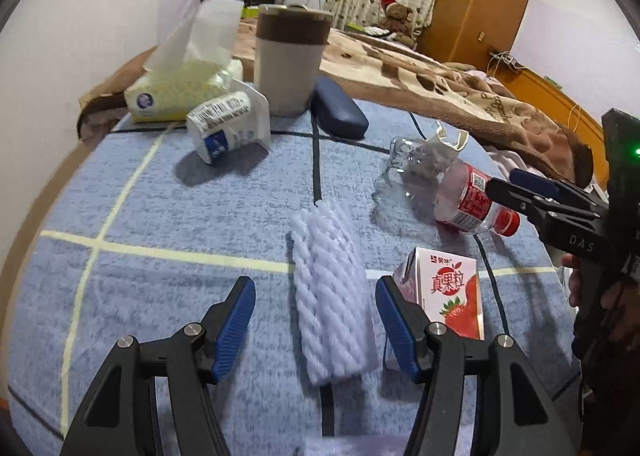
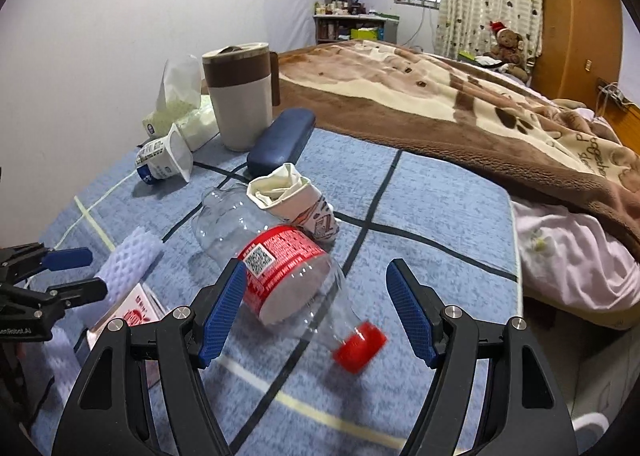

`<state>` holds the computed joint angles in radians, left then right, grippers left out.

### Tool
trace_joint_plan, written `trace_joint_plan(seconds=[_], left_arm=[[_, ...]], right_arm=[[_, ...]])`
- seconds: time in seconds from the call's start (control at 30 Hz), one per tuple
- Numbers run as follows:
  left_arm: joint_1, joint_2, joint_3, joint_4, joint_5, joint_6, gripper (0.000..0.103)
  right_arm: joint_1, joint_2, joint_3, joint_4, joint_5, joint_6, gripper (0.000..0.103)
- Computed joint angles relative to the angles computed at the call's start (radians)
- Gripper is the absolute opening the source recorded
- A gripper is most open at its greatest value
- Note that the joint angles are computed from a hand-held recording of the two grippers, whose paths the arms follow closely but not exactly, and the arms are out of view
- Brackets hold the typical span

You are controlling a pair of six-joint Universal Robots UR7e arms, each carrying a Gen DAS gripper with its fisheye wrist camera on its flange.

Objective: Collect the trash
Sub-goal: 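Close left gripper on the white foam net while right gripper grasps the clear red-capped bottle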

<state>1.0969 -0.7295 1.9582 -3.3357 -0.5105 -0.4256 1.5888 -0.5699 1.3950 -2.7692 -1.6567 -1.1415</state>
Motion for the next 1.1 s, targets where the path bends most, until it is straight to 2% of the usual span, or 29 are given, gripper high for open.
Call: trace_joint_plan(seconds=[0.17,0.3,0.4,0.47,0.57,0.73,0.83,0.87,0.9,1.1], left_arm=[[0.025,0.002,-0.024,0.049,-0.026,0.006,0.062],[0.028,0.007,-0.036,0.099,0.022,-0.016,0.062],[0.034,-0.008,-0.031,0.153,0.023,-0.055,0.062],[0.036,-0.012,-0.03,0.187,0.048,-0.069,0.062],[0.037,-0.017,-0.026,0.187,0.061,-0.087,0.062],[0.04,-0.008,-0.04,0.205,0.064,-0.076,0.062],[0.041,-0.007,-0.043,0.184,0.045,-0.06,0.053],[0.041,-0.007,-0.045,0.183,0.041,-0.058,0.045],[0.042,-0.007,-0.048,0.19,0.041,-0.059,0.041],[0.04,-0.001,-0.051,0.174,0.045,-0.051,0.033]], right_arm=[[0.008,0.024,-0.041,0.06,-0.017,-0.002,0.075],[0.013,0.035,-0.067,0.13,-0.046,-0.001,0.075],[0.017,0.023,-0.057,0.167,-0.072,-0.023,0.075],[0.024,0.015,-0.059,0.2,-0.092,-0.028,0.075],[0.032,0.016,-0.046,0.156,-0.099,-0.044,0.075],[0.037,0.04,-0.064,0.153,-0.123,-0.038,0.075],[0.036,0.049,-0.079,0.172,-0.13,-0.028,0.075],[0.034,0.049,-0.079,0.177,-0.13,-0.024,0.075],[0.034,0.051,-0.082,0.177,-0.133,-0.02,0.075],[0.03,0.04,-0.065,0.169,-0.132,0.016,0.073]])
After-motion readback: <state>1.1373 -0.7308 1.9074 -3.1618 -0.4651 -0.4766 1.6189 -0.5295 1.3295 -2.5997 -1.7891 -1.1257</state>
